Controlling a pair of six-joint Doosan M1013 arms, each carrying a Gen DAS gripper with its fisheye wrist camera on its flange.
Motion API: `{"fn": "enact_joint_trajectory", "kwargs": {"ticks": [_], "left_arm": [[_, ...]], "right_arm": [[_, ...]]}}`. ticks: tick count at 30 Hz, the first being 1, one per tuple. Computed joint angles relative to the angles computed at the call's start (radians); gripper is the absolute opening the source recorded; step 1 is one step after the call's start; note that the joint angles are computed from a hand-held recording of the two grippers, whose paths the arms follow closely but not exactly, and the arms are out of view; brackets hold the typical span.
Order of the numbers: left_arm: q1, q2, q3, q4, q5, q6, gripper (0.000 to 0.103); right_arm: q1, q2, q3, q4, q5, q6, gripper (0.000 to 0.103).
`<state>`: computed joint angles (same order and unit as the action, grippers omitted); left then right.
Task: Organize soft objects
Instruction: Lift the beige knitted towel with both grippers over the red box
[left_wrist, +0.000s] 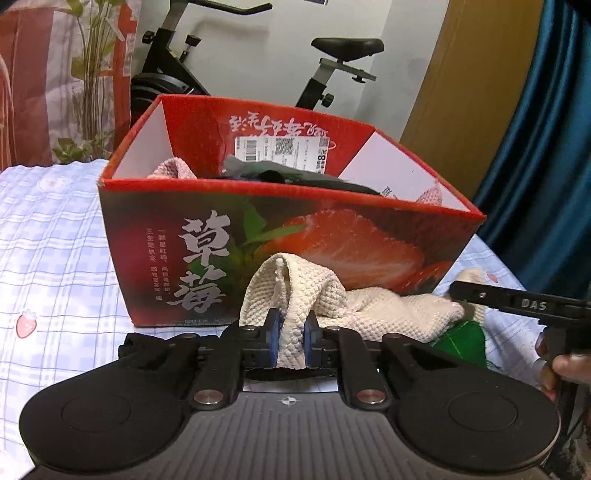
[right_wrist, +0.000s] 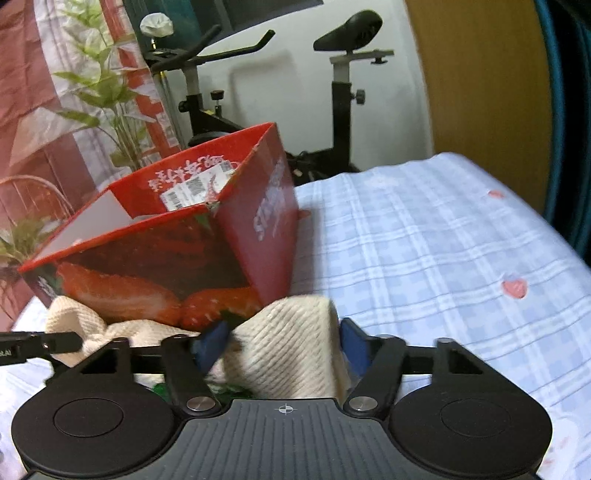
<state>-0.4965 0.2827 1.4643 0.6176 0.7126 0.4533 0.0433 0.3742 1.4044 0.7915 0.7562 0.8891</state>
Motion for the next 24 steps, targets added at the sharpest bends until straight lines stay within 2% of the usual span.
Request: {"fn": "enact_joint_trajectory", "kwargs": {"ticks": [2, 5, 24], "left_arm": [[-0.006, -0.011, 0.012, 0.021, -0.011, -0.01, 0.014], [-0.016, -0.028, 0.028, 0.053, -0.026, -0.039, 0.014], [-0.051, -0.103, 0.099, 0.224, -0.018, -0.212, 0.014]], "right_arm": [[0.002, -0.002, 0.0, 0.001, 0.004, -0.009, 0.035], [0.004, -0.008, 0.001, 0.004, 0.012, -0.024, 0.025], [0.015, -0.074, 0.018, 0.115, 0.037, -0.166, 0.02]]}}
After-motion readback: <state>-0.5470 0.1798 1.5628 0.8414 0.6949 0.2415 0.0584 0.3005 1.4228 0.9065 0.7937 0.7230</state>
